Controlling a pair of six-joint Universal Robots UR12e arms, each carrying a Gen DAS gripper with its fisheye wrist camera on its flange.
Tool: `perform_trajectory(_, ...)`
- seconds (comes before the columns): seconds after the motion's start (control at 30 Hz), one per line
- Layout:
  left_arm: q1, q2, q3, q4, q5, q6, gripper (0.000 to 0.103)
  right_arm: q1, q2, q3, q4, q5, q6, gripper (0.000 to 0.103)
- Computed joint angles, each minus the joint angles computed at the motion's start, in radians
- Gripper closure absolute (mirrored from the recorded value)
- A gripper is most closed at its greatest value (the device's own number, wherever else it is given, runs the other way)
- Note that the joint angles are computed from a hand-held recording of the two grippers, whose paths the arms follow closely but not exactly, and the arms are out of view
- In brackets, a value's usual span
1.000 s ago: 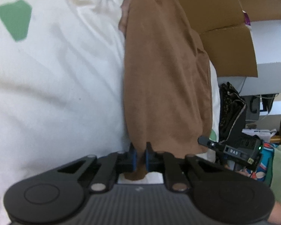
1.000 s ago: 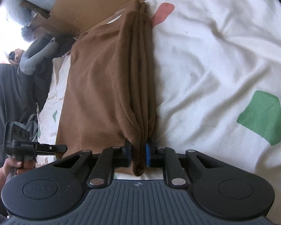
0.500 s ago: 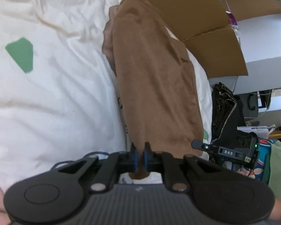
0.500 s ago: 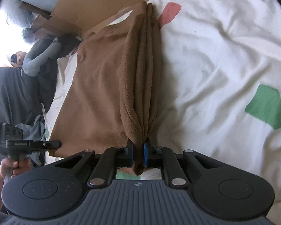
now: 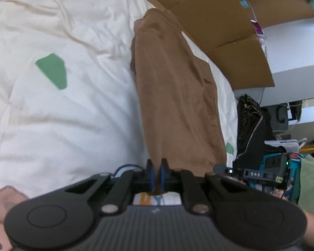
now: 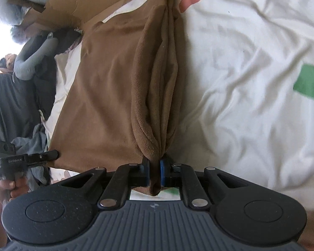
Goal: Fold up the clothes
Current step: 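Pinch the folded shirt's edge with the left gripper while the right gripper pinches it too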
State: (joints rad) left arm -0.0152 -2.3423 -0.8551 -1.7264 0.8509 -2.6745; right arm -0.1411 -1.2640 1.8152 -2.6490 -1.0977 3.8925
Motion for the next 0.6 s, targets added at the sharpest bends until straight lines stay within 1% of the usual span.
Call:
perform_trajectory(0.2, 0.018, 0.003, -0.004, -0.050, 0.027, 0.039, 0.097, 0.047, -0.024, 0.029, -0.052, -0.064, 0.145, 0.096)
perform_trajectory(0.27, 0.024, 0.000, 0.003, -0.071, 0.038, 0.055, 0.097, 0.064, -0.030, 0.042, -0.079, -0.083, 0.206, 0.096)
perform_trajectory(0.4, 0.035, -0.013, 0.042, -0.129, 0.067, 0.116, 0.097, 0.102, -0.036, 0.054, -0.116, -0.117, 0.302, 0.096)
perform_trajectory(0.5, 0.040, -0.022, 0.068, -0.160, 0.102, 0.142, 0.097, 0.130, -0.031, 0.042, -0.118, -0.129, 0.327, 0.096)
perform_trajectory(0.6, 0.045, -0.023, 0.077, -0.190, 0.113, 0.155, 0.097, 0.152, -0.029, 0.030, -0.104, -0.138, 0.342, 0.096)
